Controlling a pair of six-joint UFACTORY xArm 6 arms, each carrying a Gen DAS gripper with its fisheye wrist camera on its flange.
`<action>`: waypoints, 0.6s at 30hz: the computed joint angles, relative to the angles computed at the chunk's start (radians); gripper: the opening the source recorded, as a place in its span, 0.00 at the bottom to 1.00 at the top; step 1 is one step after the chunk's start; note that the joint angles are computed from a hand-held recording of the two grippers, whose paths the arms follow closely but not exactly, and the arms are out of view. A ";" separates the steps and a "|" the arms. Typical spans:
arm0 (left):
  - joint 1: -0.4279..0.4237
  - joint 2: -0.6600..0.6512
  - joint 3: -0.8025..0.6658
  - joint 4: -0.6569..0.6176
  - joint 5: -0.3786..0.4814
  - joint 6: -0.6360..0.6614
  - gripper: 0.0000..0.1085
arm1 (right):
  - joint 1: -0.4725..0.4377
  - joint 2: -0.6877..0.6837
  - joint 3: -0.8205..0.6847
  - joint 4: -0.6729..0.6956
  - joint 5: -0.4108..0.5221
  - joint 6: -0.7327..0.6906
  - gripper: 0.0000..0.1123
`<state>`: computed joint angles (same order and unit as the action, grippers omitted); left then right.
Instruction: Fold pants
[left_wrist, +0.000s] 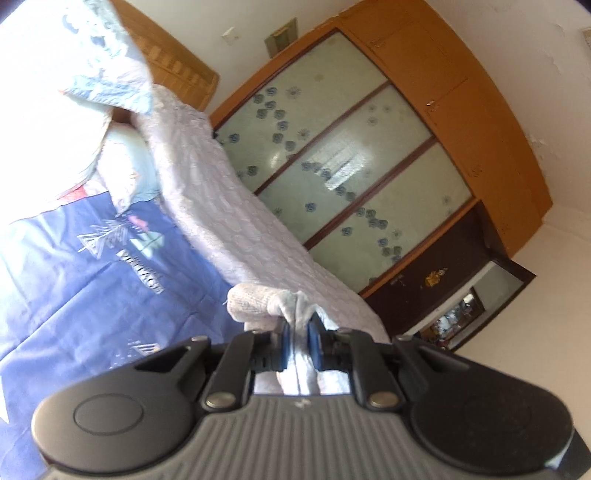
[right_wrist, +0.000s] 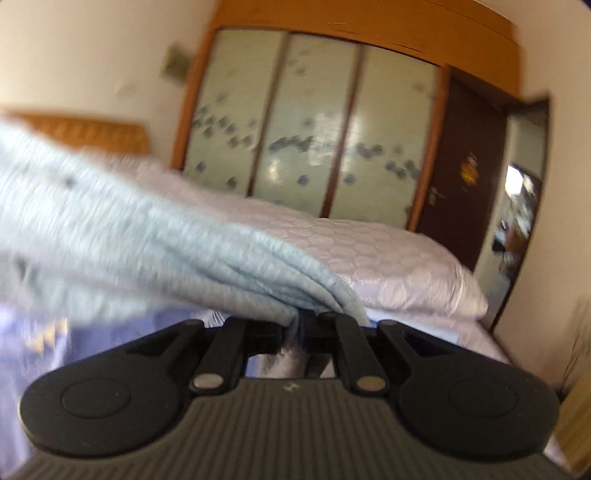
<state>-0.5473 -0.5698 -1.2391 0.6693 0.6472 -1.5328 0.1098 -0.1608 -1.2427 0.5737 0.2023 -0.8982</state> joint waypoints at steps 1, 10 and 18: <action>-0.001 -0.012 0.031 0.006 0.014 -0.012 0.09 | -0.020 -0.020 0.006 -0.025 0.074 -0.066 0.10; 0.024 -0.218 0.580 -0.214 0.005 -0.059 0.09 | -0.162 -0.587 0.680 -0.057 0.424 -0.488 0.10; -0.051 -0.510 0.955 -0.364 0.033 -0.158 0.14 | -0.285 -0.806 0.843 -0.083 0.650 -0.366 0.33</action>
